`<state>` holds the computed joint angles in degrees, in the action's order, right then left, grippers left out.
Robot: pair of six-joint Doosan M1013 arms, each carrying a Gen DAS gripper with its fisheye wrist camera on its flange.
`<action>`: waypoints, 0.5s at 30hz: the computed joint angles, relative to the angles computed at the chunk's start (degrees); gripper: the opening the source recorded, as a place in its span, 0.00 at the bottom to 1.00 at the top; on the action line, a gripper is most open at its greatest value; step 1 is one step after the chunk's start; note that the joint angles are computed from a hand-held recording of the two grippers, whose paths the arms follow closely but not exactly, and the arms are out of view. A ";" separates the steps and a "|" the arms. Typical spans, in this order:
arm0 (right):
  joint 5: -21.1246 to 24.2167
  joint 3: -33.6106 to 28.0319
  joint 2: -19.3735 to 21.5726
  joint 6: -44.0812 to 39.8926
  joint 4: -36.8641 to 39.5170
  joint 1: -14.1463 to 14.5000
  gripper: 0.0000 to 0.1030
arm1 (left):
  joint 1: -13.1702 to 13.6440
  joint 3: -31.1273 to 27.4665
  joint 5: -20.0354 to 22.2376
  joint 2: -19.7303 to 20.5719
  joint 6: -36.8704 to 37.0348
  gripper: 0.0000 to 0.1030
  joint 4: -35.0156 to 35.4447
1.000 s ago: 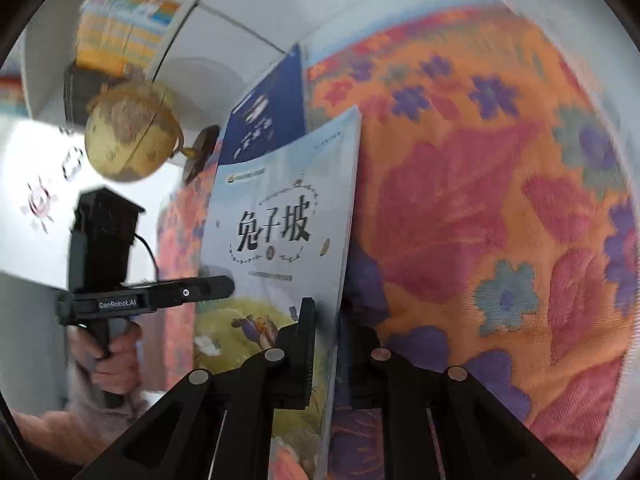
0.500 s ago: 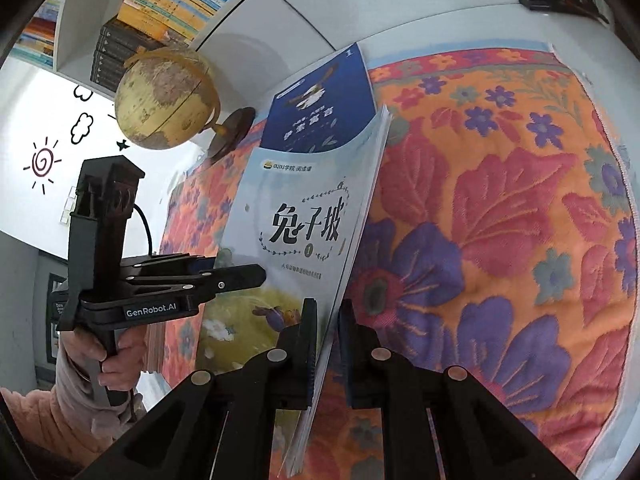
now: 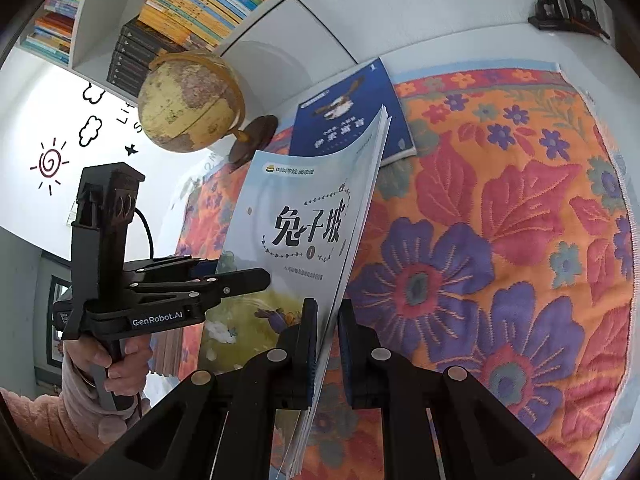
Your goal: Organize books
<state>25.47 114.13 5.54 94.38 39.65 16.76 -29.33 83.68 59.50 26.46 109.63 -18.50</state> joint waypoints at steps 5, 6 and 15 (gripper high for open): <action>-0.15 -0.97 -0.06 2.60 -2.29 1.37 0.10 | 0.52 0.77 -1.04 -1.25 0.31 0.30 0.80; -0.29 -1.14 -0.06 2.95 -2.62 1.67 0.10 | 0.65 0.91 -1.10 -1.47 0.32 0.31 0.98; -1.53 -3.10 0.48 3.18 -1.96 3.58 0.10 | 2.67 2.64 -2.12 -3.76 1.01 0.32 0.64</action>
